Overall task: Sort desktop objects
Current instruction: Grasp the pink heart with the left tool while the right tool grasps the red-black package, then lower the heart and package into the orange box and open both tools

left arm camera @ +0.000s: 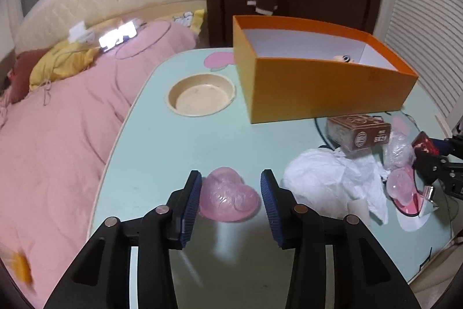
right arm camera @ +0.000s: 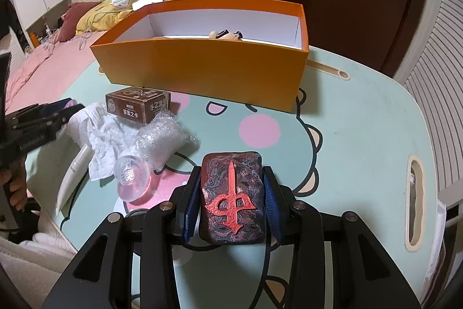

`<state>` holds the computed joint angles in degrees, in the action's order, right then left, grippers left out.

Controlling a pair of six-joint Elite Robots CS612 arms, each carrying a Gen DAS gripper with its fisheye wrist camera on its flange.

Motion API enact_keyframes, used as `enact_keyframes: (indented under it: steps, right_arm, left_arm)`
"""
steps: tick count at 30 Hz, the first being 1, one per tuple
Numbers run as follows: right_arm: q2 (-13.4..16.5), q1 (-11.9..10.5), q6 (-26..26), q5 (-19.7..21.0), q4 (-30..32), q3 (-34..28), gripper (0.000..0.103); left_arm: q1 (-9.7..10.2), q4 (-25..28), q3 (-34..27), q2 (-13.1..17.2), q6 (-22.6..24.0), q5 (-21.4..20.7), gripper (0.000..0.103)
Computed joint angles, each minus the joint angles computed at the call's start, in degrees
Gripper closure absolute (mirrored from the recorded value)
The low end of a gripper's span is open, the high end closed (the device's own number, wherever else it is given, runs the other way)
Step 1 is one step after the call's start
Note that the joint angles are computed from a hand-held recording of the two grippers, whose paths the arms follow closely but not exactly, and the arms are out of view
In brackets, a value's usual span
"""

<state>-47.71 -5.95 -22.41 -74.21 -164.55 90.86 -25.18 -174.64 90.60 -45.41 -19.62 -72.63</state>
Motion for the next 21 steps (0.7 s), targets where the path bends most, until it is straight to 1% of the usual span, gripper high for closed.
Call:
enact_keyframes:
  steps: [4, 8, 12, 18, 21]
  right_arm:
    - [-0.53, 0.07, -0.24, -1.12, -1.46, 0.97, 0.062]
    - [-0.43, -0.19, 0.65, -1.07, -1.1, 0.53, 0.062]
    - [-0.42, -0.49, 2.28, -0.57, -1.46, 0.26, 0.062]
    - [-1.12, -1.03, 3.31, 2.34, -2.65, -0.14, 0.062]
    - [-1.5, -1.31, 3.63, 5.2, -3.37, -1.0, 0.062]
  left_arm:
    - [0.13, -2.6, 0.69, 0.1, -0.61, -0.36, 0.067]
    - [0.74, -3.99, 1.04, -0.2, -2.66, -2.76, 0.067]
    - [0.82, -6.29, 1.22, -0.68, -2.68, -2.92, 0.067]
    - [1.11, -9.27, -0.41, -1.38, -0.74, -4.5, 0.067]
    - [1.24, -10.44, -2.64, -0.95, 0.77, -5.68, 0.067]
